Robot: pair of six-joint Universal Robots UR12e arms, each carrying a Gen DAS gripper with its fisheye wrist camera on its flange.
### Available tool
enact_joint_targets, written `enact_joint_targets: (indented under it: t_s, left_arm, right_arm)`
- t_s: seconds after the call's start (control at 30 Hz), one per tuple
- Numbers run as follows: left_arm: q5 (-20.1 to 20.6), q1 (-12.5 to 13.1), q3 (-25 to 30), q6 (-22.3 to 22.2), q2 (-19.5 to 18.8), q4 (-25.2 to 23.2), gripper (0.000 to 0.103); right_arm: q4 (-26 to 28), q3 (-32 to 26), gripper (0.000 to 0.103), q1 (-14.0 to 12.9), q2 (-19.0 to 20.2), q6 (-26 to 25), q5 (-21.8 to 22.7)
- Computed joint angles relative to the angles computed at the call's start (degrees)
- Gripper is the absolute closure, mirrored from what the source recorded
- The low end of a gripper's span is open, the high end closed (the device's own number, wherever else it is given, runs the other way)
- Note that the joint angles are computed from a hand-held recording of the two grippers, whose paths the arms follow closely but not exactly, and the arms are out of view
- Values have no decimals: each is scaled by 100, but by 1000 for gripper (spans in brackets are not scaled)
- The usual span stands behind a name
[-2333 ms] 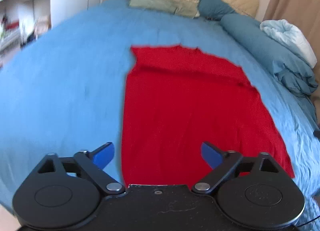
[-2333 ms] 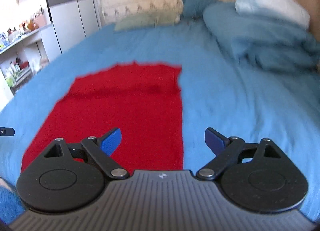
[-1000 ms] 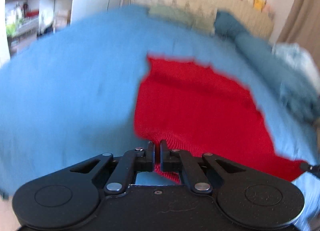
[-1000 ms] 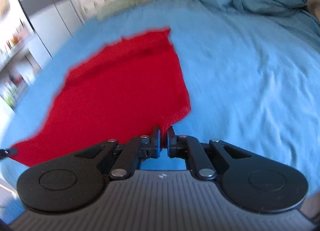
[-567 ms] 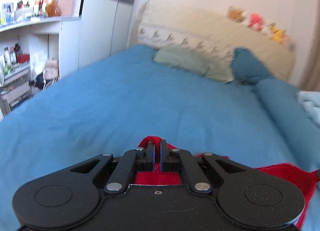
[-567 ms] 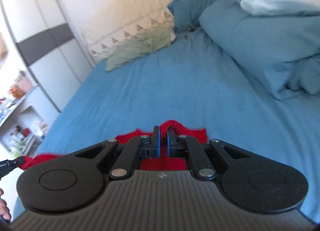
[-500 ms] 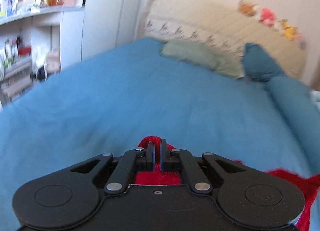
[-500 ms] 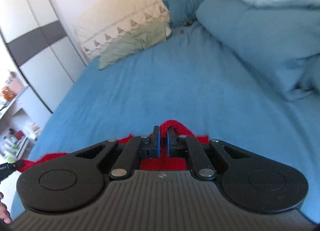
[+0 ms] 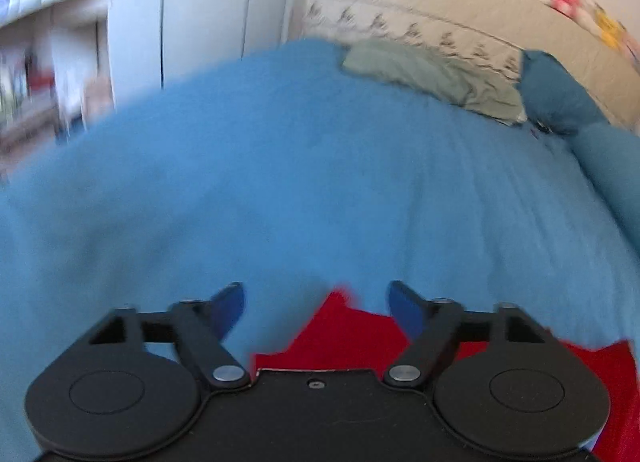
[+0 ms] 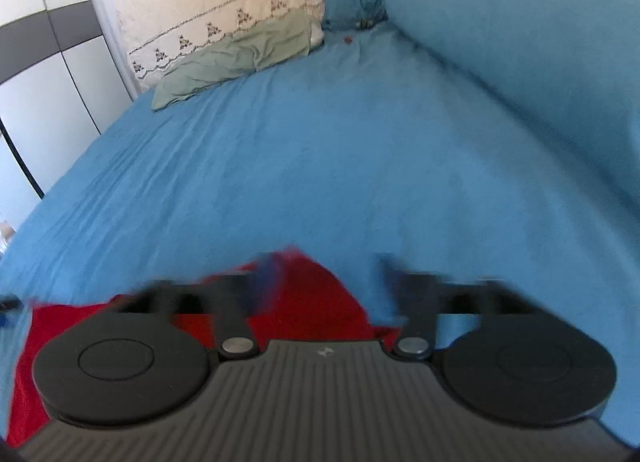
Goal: Fold small clothes
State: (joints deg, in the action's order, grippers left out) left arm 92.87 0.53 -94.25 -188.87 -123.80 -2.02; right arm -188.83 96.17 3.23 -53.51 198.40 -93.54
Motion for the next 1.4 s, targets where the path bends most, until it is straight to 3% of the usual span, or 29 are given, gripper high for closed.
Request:
enact_joint_targets:
  t_s: [0.07,0.17,0.3,0.47,0.53,0.6,0.7,0.8,0.87,0.93,1.03,1.1,1.27,1.4]
  left_arm:
    - [-107,-32,-407,526,296,170,7]
    - [-729,-13,-982,1024,649,116,4]
    - [-998,-80,-1325,1293,698,-203,4]
    - [-584,-106,-1485,1242,620,-577,4]
    - [-714,-10,-1653,1271,660,-424,4]
    - [-755,31,-1757,1553,724,-403,4]
    - [-603,28,-1780,1916,804,-548,4]
    - [117,-78,-1753,1859,914,-629,4]
    - [552,-106,-1886,1861,1058,-272,4]
    - [478,-82,-2007,1802,1225,-56,4]
    - [281,-111,-2061,1700,1418,-245,3]
    - [239,-191,-2083,1592,1430,-212,3]
    - [116,-481,-1933,1322,1225,-315,3]
    - [-69,-690,-1637,1060,962,-560,3]
  right_arm:
    - [-83,271,5,52,-203,-250,265]
    - [105,613,3,181,-422,-445,650]
    - [364,768,3,444,-409,-873,601]
    - [696,920,3,562,-324,-819,-69]
    - [454,1114,3,491,-365,-690,-140]
    - [519,1265,4,455,-480,-667,-319]
    - [639,1436,6,359,-652,-814,-168]
    - [1152,1463,4,405,-872,-966,-703]
    - [1176,1603,4,318,-1074,-766,-570]
    - [1039,1802,3,215,-1294,-527,-268]
    - [1360,1871,2,106,-1465,-85,256]
    - [1434,1853,3,99,-1426,256,366]
    - [915,1966,6,147,-1216,1815,414]
    - [426,1890,10,250,-964,2373,-33]
